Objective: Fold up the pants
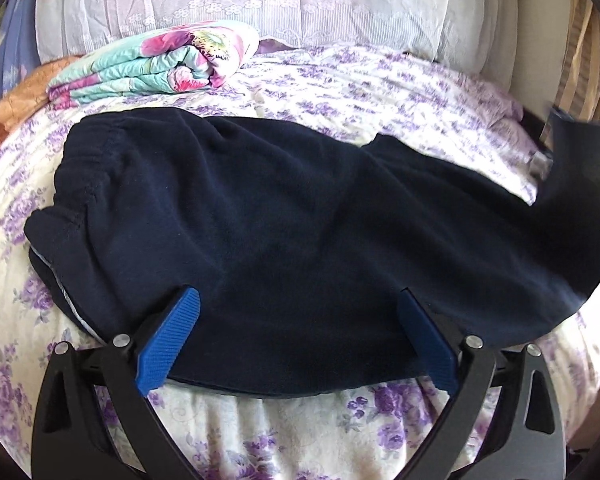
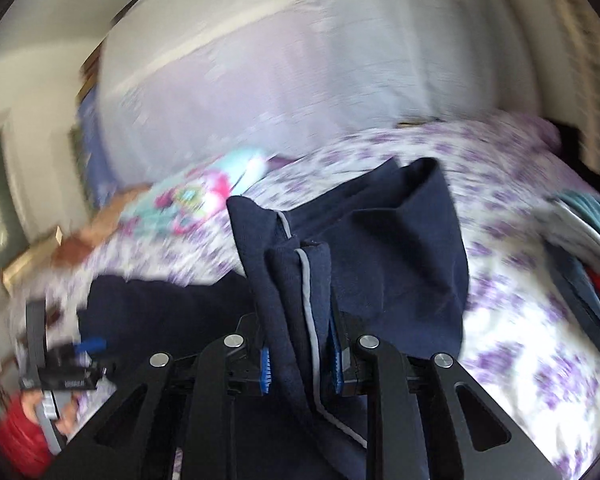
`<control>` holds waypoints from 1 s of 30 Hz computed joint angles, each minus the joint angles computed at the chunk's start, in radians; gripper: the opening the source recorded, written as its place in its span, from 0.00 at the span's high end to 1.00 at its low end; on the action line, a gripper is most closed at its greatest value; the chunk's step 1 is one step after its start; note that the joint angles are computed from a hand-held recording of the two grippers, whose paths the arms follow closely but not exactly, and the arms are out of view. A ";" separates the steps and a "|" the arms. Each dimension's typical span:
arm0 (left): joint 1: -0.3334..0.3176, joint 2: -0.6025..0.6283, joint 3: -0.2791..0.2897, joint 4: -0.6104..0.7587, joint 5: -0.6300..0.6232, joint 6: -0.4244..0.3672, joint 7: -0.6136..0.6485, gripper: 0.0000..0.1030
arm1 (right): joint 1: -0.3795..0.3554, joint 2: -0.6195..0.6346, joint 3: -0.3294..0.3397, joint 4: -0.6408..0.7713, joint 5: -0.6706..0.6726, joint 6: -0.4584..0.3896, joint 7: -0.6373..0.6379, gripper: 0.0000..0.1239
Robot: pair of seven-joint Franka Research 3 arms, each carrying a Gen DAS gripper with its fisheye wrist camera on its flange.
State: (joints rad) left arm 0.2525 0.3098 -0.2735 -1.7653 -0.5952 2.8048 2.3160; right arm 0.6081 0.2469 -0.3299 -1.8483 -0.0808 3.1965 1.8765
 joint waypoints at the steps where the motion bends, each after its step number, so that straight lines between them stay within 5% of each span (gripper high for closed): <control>1: -0.013 0.000 0.013 -0.002 0.027 0.008 -0.019 0.06 | -0.016 0.023 0.036 0.041 -0.017 -0.058 -0.035 0.82; 3: -0.013 0.001 0.013 -0.003 0.041 0.011 -0.029 0.05 | -0.074 0.102 0.146 0.172 -0.040 -0.257 -0.164 0.82; 5: -0.004 0.001 0.005 -0.002 0.033 0.007 -0.023 0.05 | -0.024 0.184 0.125 0.267 -0.170 -0.418 -0.175 0.79; 8: 0.001 0.000 0.002 -0.002 0.029 0.006 -0.019 0.05 | 0.121 0.195 -0.015 0.264 -0.519 -0.444 -0.001 0.77; 11: 0.002 0.001 0.002 0.000 0.032 0.004 -0.020 0.05 | 0.035 0.141 0.087 0.227 -0.439 -0.442 -0.074 0.69; 15: 0.006 -0.001 -0.003 -0.003 0.018 0.003 -0.010 0.05 | -0.151 0.031 0.298 0.089 -0.181 -0.268 -0.259 0.45; 17: 0.003 0.000 0.000 -0.001 0.022 0.003 -0.012 0.05 | -0.138 0.008 0.271 0.063 -0.181 -0.192 -0.204 0.40; 19: 0.004 0.000 -0.001 -0.001 0.019 0.002 -0.011 0.05 | -0.056 0.028 0.145 0.100 -0.269 -0.148 -0.035 0.39; 21: 0.003 0.000 0.000 0.000 0.019 0.002 -0.011 0.05 | 0.016 0.072 0.031 0.163 -0.357 -0.164 0.141 0.38; 22: 0.002 0.000 0.002 0.000 0.021 0.002 -0.012 0.05 | 0.010 0.095 0.024 0.193 -0.351 -0.179 0.181 0.36; 27: -0.001 -0.001 0.003 -0.002 0.026 0.003 -0.018 0.05 | -0.151 0.252 0.229 0.398 -0.148 -0.460 0.043 0.35; 30: -0.006 0.001 0.008 -0.001 0.039 0.005 -0.030 0.05 | -0.106 0.254 0.192 0.380 -0.210 -0.477 0.073 0.33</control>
